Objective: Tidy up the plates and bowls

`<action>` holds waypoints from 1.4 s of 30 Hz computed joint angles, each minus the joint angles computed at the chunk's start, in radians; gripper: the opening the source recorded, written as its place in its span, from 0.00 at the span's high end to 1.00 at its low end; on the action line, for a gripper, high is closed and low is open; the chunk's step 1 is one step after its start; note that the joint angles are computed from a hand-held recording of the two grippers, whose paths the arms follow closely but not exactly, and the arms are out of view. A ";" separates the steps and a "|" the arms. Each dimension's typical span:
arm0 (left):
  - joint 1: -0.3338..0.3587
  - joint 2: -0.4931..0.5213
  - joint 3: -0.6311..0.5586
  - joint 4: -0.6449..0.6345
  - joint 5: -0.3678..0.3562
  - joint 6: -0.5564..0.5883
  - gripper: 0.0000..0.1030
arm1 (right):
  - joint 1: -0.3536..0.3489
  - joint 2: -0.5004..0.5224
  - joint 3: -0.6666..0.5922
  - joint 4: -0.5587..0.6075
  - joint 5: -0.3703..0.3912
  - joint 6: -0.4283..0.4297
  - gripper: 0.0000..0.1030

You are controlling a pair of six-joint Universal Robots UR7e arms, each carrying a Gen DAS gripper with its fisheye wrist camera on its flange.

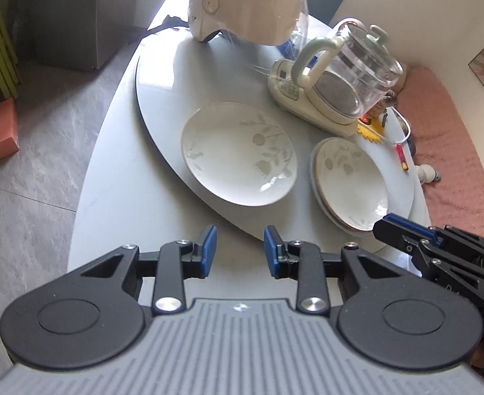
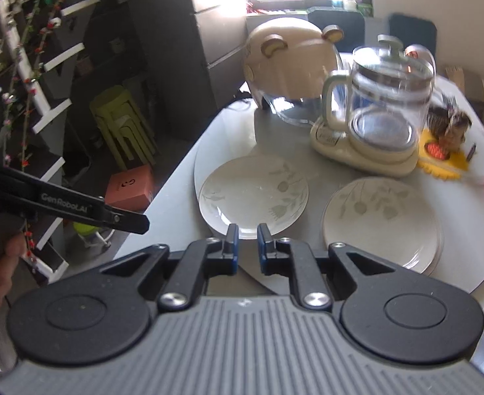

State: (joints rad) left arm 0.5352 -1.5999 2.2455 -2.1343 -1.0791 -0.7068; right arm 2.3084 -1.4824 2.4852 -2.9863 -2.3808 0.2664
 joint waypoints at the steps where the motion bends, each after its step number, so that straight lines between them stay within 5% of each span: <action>1: 0.021 0.004 -0.003 -0.009 -0.003 0.027 0.66 | -0.006 0.017 -0.003 -0.007 -0.003 0.025 0.85; 11: 0.169 0.093 -0.041 -0.155 0.020 0.319 0.66 | -0.086 0.137 -0.045 -0.059 0.003 0.125 0.84; 14: 0.206 0.148 -0.070 -0.194 0.010 0.400 0.65 | -0.114 0.148 -0.069 -0.018 0.003 0.160 0.72; 17: 0.251 0.214 -0.101 -0.238 -0.009 0.441 0.44 | -0.137 0.162 -0.086 -0.021 -0.012 0.177 0.59; 19: 0.274 0.257 -0.118 -0.263 -0.003 0.464 0.42 | -0.149 0.164 -0.090 -0.023 -0.020 0.202 0.59; 39: 0.420 0.542 -0.334 -0.312 -0.058 0.627 0.43 | -0.374 0.231 -0.067 -0.223 0.136 0.167 0.62; 42: 0.438 0.576 -0.374 -0.301 -0.058 0.636 0.54 | -0.383 0.233 -0.076 -0.217 0.128 0.147 0.63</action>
